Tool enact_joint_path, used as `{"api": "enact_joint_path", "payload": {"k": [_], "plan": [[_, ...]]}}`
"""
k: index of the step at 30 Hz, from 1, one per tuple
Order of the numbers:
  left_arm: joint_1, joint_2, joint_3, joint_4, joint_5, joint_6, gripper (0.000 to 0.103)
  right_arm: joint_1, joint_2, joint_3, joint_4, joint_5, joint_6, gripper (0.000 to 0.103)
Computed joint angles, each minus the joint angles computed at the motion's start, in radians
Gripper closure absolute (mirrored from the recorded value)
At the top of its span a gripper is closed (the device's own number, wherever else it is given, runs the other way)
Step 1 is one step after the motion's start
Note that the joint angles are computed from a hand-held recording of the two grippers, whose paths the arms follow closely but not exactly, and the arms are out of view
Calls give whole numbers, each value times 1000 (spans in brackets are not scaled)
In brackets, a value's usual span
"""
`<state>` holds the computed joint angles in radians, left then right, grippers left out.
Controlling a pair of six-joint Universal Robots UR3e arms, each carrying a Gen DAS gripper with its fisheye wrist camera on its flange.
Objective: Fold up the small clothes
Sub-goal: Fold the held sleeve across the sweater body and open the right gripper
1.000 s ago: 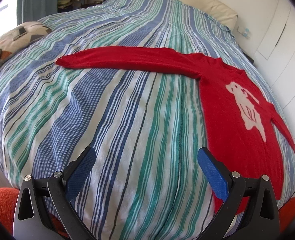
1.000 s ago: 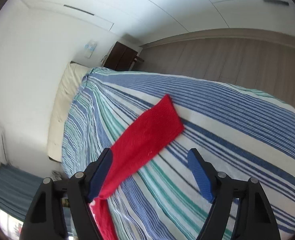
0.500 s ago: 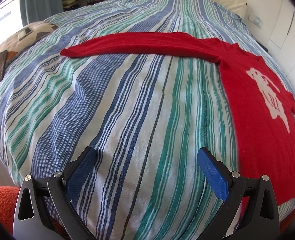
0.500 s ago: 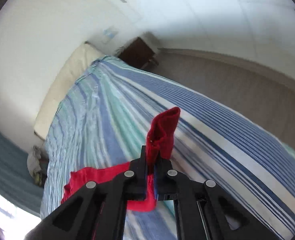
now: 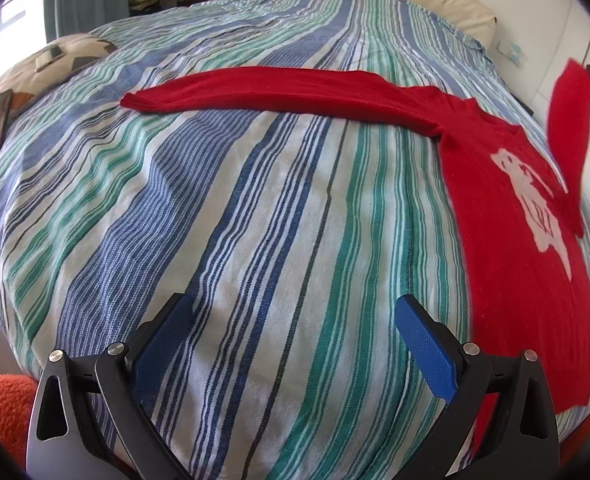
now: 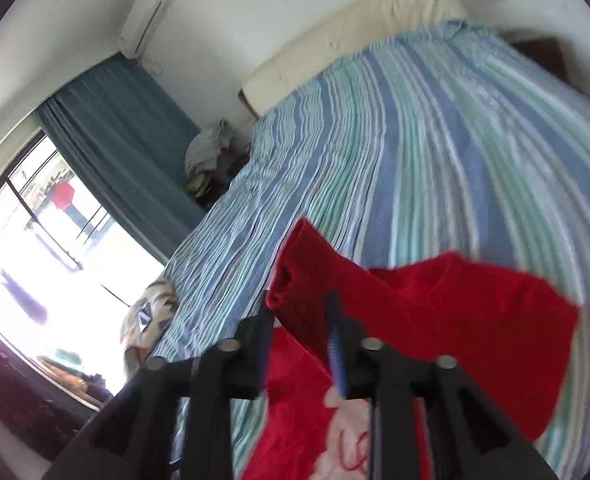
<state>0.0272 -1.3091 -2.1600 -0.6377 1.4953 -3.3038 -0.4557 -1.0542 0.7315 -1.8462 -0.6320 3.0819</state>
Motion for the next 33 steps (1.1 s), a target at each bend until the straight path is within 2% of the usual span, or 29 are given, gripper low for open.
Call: {"api": "enact_joint_path", "payload": {"k": [1,4,6,10,13,14,16,18,19,20,22,24,25,26,29,30,33], "plan": [[11,5,-3,-3,-10,-5,1,19,32,-14,-4,27,13,54],[46,19,-9,-17,-45,-6,1,-4,24,13,74,83,-77,51],[58,17,-8,-21,-61,-6,1,-46,11,15,128,67,-144,46],[46,-10,8,-15,-52,-17,1,-196,-75,133,216,-1,-248,46],[16,-38,22,-3,-20,-24,1,-252,-75,192,360,-39,-319,46],[3,-48,26,1,-4,-26,1,-260,-89,252,362,-65,-320,46],[-24,-68,35,7,33,-28,1,-256,-106,408,243,-161,-288,46],[-52,-88,43,13,70,-27,1,-231,-117,553,67,-337,-221,47],[-61,-94,46,15,84,-24,1,-232,-123,620,-6,-385,-196,53],[-68,-96,46,18,94,-23,1,-251,-145,691,-71,-371,-201,64],[-70,-92,42,20,97,-20,1,-295,-230,803,-149,-319,-231,63],[-65,-93,42,20,92,-19,1,-343,-327,865,-115,-254,-324,60],[-63,-92,40,22,91,-20,1,-366,-386,883,-50,-231,-398,57],[-62,-92,38,23,90,-22,1,-387,-446,901,25,-223,-483,52],[-62,-92,36,27,89,-20,1,-458,-614,999,213,-242,-727,49],[-62,-90,34,26,89,-19,1,-474,-656,1050,222,-268,-768,49],[-63,-89,32,26,90,-11,1,-540,-766,1241,126,-363,-799,49]]}}
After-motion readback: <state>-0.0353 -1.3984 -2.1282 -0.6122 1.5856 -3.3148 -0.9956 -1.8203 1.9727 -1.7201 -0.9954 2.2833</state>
